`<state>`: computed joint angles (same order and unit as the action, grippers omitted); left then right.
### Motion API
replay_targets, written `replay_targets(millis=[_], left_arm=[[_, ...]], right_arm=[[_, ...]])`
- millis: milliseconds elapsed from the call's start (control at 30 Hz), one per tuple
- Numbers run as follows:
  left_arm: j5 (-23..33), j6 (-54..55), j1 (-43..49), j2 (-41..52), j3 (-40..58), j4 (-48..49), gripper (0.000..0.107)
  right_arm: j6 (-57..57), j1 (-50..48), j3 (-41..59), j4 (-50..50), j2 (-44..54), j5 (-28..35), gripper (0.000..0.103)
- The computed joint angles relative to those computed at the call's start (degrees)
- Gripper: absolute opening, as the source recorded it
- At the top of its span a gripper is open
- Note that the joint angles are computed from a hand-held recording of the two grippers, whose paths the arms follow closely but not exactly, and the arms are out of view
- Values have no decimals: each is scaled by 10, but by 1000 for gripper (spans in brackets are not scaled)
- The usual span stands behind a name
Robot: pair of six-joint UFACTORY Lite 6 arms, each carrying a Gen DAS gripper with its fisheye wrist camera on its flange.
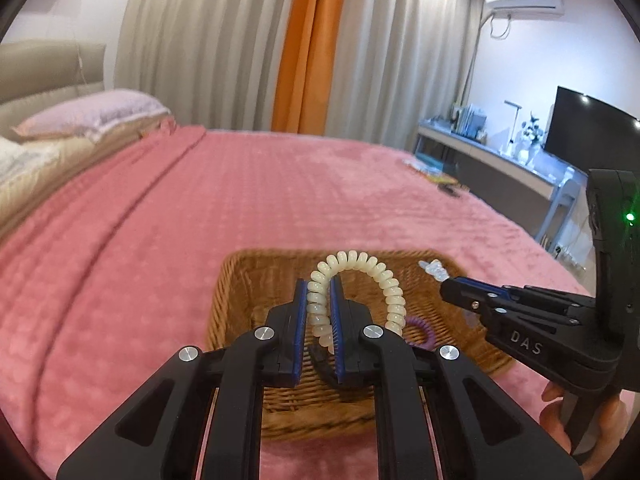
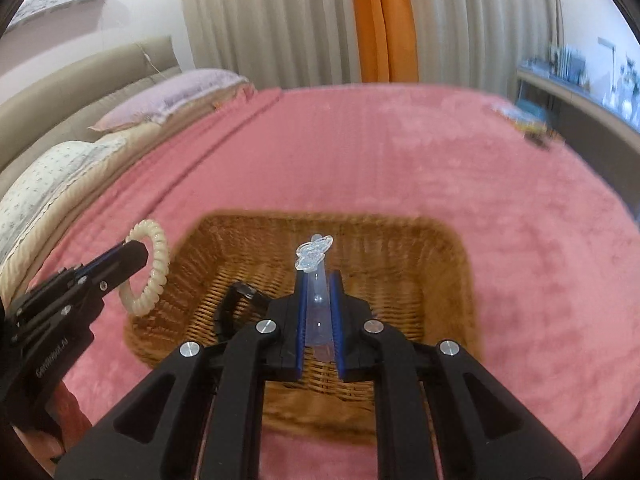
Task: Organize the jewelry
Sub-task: 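Lower the blue clip and cream tie into the basket and open both tools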
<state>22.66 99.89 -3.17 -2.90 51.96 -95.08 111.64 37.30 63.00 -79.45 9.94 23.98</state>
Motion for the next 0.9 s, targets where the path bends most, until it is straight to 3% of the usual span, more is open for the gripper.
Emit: replay_targets(millis=[200, 400, 533, 567, 767, 900], left_arm=[[-9, 107, -7, 57, -11, -82, 9], [-18, 106, -13, 71, -7, -76, 11], [4, 100, 1, 49, -24, -73, 31], [10, 99, 6, 40, -29, -71, 31], [68, -16, 43, -29, -52, 42, 31], [147, -91, 103, -135, -103, 129, 33]], right_arm=[[150, -46, -24, -134, 43, -66, 9], [177, -55, -34, -157, 44, -83, 10], [168, -53, -34, -145, 43, -90, 16], [174, -49, -39, -151, 37, -87, 16], [155, -14, -82, -118, -27, -49, 16], [126, 49, -147, -66, -121, 8, 16]])
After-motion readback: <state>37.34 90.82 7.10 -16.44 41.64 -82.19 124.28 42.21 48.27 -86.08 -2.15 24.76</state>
